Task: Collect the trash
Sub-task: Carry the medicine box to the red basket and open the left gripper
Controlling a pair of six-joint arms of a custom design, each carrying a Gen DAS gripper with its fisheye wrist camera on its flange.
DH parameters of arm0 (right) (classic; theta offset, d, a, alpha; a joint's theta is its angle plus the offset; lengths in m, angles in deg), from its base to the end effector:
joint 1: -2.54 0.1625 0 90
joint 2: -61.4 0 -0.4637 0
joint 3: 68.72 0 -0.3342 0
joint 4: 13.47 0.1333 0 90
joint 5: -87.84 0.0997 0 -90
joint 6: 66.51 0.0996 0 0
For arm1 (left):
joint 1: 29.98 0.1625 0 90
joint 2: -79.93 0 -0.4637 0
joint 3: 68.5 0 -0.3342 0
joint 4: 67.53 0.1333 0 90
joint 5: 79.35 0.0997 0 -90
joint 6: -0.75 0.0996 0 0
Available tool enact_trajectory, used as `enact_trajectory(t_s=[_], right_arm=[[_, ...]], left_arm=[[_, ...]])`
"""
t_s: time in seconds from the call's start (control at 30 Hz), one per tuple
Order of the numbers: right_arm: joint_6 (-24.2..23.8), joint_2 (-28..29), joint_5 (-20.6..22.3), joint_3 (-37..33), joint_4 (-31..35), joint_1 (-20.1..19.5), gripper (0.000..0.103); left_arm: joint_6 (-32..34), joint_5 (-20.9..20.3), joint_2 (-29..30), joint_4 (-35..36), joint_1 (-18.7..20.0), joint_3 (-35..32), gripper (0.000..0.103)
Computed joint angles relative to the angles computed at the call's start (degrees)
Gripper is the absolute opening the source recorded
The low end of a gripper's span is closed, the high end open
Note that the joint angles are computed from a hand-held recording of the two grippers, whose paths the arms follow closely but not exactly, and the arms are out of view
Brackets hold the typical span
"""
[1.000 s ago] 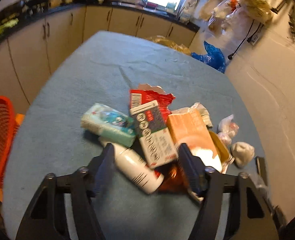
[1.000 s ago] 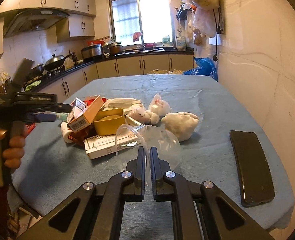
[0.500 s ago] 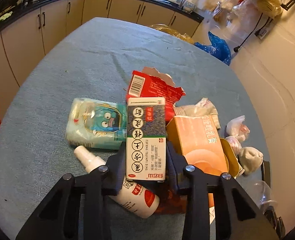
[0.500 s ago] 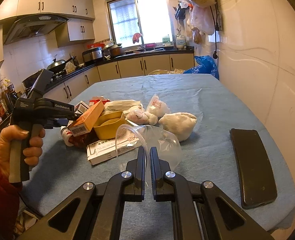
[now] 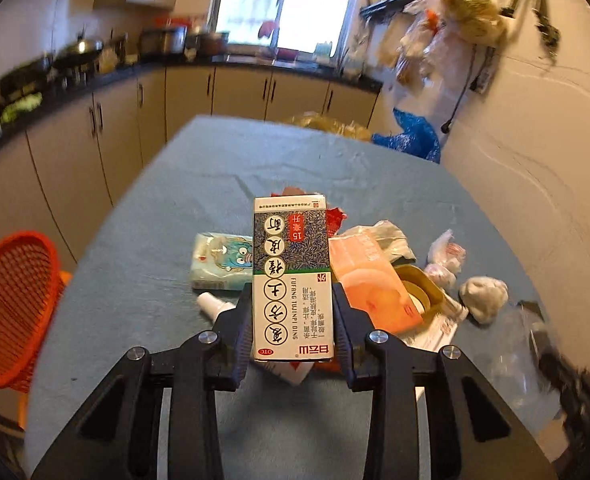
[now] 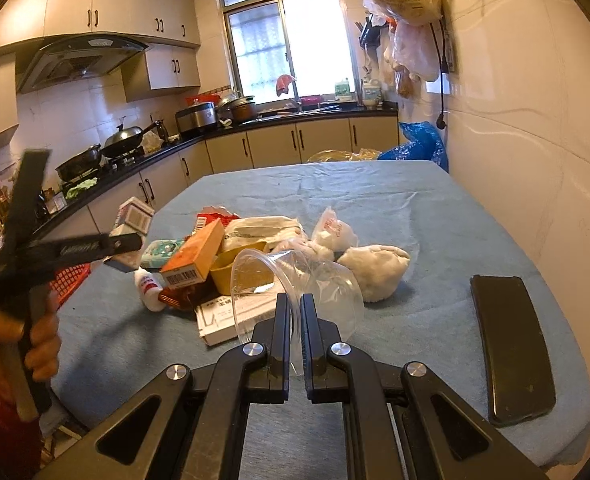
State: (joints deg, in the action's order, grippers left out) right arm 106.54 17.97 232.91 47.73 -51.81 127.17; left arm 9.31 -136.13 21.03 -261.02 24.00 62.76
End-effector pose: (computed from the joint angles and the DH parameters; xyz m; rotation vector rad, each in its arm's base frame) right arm 0.2837 -0.3200 0.0472 0.2075 -2.1522 1.3216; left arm -0.1240 -0.4900 0.2213 0.7777 2.4604 -0.8779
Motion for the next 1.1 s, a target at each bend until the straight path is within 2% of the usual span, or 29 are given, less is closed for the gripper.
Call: enact_trajectory(t_s=[0.13, 0.4, 0.8, 1.1], right_arm=[[1.5, 0.0, -1.6, -1.0, 2.3, -0.4, 0.005], [1.5, 1.0, -2.8, -3.5, 4.8, 0.4, 0.005], [1.5, 4.2, -9.2, -11.2, 13.1, 0.9, 0.005], [1.0, 8.9, -15.8, -21.1, 22.2, 1.0, 0.005]], left_arm=[[2.7, 1.1, -1.2, -5.7, -1.9, 4.4, 0.034], [2.7, 2.2, -2.7, -7.6, -2.5, 7.3, 0.034], [2.2, 4.3, -6.0, -7.7, -0.9, 8.0, 0.034], [3.3, 5.4, -10.5, -7.9, 2.3, 7.3, 0.034]])
